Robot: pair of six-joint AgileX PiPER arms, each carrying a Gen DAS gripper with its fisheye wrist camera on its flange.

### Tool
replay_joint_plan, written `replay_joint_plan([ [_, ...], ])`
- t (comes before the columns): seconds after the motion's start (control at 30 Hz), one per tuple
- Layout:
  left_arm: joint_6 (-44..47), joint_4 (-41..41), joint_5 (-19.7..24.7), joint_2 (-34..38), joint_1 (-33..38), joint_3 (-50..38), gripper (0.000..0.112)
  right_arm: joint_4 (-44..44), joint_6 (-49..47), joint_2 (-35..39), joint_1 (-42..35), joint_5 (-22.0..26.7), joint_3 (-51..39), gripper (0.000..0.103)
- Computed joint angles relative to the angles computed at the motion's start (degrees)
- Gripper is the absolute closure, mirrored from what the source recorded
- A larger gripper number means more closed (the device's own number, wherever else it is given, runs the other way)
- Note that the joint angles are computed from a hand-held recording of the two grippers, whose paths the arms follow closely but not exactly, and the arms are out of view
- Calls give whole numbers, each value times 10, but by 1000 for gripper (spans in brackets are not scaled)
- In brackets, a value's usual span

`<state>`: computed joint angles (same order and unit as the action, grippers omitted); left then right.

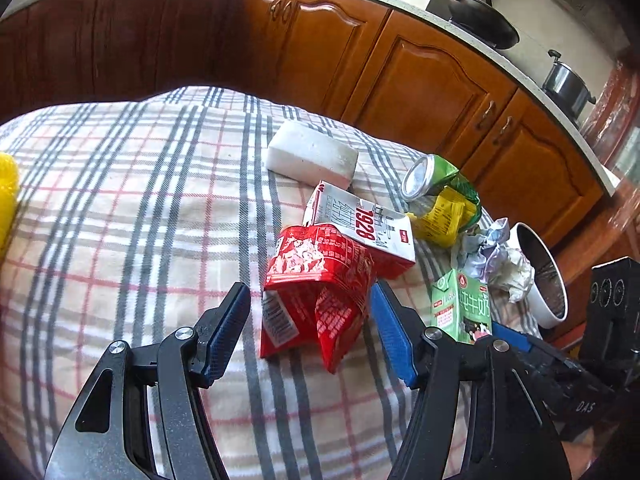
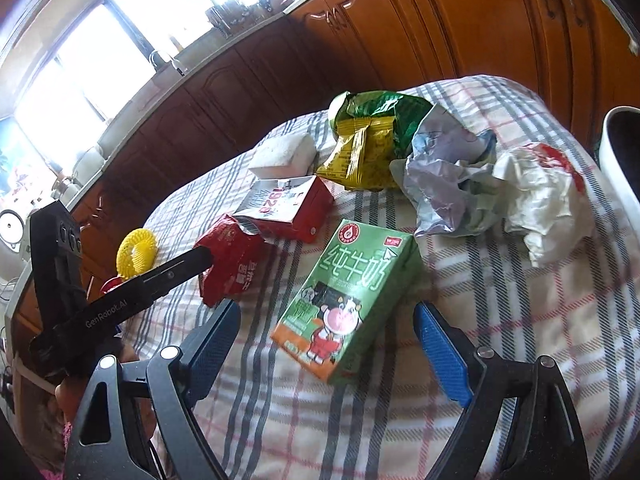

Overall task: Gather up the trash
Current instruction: 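Grasp the red snack bag with the left gripper while the right gripper grasps the green milk carton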

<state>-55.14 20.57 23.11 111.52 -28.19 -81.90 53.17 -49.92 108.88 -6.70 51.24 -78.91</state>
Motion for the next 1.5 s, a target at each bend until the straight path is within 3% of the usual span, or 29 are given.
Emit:
replay_joint_plan([
  [0.07, 44, -44, -5, 11, 7, -8, 50, -7, 9, 7, 6, -3, -9, 17],
  [0.13, 76, -77, -17, 14, 10, -9, 63, -14, 18, 15, 11, -3, -17, 27],
  [0.17, 75, -72, -19, 13, 7, -7, 63, -16, 22, 17, 12, -6, -15, 41],
  [0.2, 55, -49, -17, 12, 2, -7, 69, -14, 20, 19, 10, -2, -16, 47],
  [0.27, 67, -51, -13, 10, -4, -8, 82, 5, -1, 16, 1, 6, -5, 51],
  [0.37, 24, -5, -12, -4, -22, 7, 83, 15, -29, -5, -10, -2, 20, 53],
  [0.4, 11, 8, -12, -9, -27, 12, 84, 19, -38, -9, -17, 4, 24, 77],
  [0.43, -5, 21, -13, -16, -33, 18, 84, 28, -49, -17, -28, 10, 31, 84],
  [0.6, -73, 82, 1, -36, -74, 25, 84, 23, -74, -39, -66, 35, 39, 103],
  [0.77, -117, 119, 26, -36, -99, 9, 84, 27, -97, -48, -94, 54, 50, 101],
  [0.87, -153, 150, 40, -47, -103, 18, 84, 37, -77, -36, -100, 68, 46, 85],
  [0.93, -189, 184, 51, -61, -106, 34, 84, 40, -71, -37, -89, 56, 46, 68],
  [1.0, -212, 204, 53, -74, -101, 53, 84, 36, -54, -33, -67, 41, 37, 45],
  [1.1, -217, 198, 42, -86, -88, 75, 84, -1, -6, -27, -20, -1, 22, 38],
  [1.23, -212, 191, 32, -89, -81, 87, 84, -91, 79, -3, 39, -57, -8, 36],
  [1.3, -216, 198, 30, -89, -85, 87, 84, -99, 81, -4, 44, -71, 1, 43],
  [1.37, -215, 200, 32, -88, -92, 82, 84, -74, 44, -17, 28, -67, 18, 51],
  [1.5, -194, 182, 37, -74, -112, 51, 84, -12, -37, -48, -35, -20, 51, 54],
])
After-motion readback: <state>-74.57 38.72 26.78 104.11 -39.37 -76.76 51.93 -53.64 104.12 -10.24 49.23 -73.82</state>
